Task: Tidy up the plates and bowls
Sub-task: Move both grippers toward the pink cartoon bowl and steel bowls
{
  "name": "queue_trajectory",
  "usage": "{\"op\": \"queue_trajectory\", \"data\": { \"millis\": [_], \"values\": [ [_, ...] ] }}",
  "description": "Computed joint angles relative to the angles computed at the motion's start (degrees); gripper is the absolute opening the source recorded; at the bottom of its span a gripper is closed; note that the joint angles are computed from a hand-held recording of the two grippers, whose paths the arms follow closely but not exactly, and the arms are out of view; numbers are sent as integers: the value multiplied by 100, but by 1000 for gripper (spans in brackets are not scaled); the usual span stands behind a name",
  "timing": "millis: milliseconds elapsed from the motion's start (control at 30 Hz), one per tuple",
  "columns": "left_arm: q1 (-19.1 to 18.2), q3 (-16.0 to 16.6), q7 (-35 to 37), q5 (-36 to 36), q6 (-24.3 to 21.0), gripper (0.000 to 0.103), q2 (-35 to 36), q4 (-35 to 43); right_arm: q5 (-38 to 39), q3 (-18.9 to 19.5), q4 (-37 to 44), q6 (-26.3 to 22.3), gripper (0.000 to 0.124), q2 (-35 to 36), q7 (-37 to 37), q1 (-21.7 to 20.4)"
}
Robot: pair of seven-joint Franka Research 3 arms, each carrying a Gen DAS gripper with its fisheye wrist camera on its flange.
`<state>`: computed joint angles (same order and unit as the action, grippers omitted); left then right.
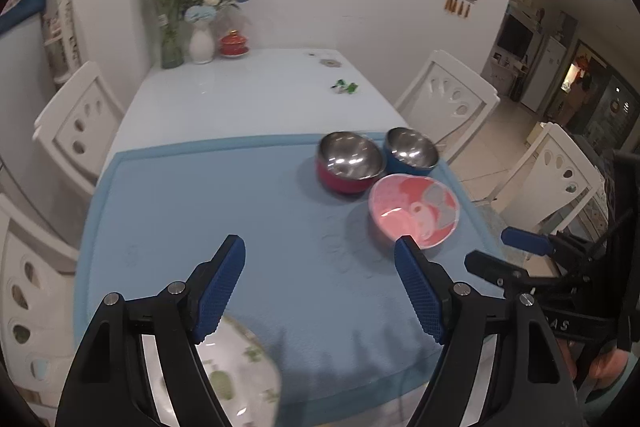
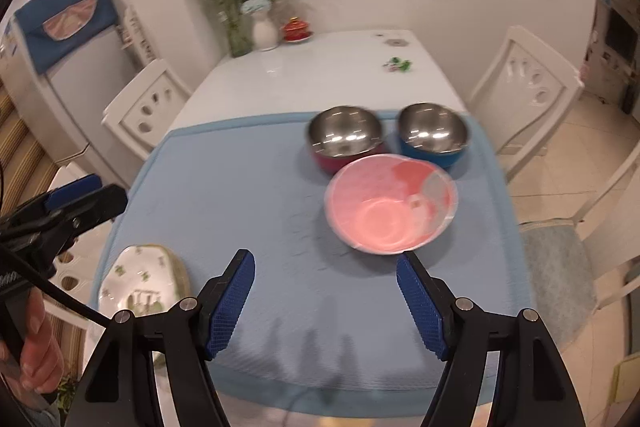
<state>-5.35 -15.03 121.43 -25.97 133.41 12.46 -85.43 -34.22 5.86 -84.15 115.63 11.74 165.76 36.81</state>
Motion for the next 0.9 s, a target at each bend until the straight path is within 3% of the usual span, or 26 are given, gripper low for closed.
{"op": "queue_trajectory", "data": {
  "millis": [500, 900],
  "values": [
    [-666, -253, -1489, 841, -226, 76, 1014, 1183, 463, 179, -1611, 607, 71, -1225, -630, -972],
    [-1144, -217, -2389, 1732, -1090, 76, 2518, 2954, 1451, 15, -2288, 1660, 71, -1227, -1261, -1694]
  ]
}}
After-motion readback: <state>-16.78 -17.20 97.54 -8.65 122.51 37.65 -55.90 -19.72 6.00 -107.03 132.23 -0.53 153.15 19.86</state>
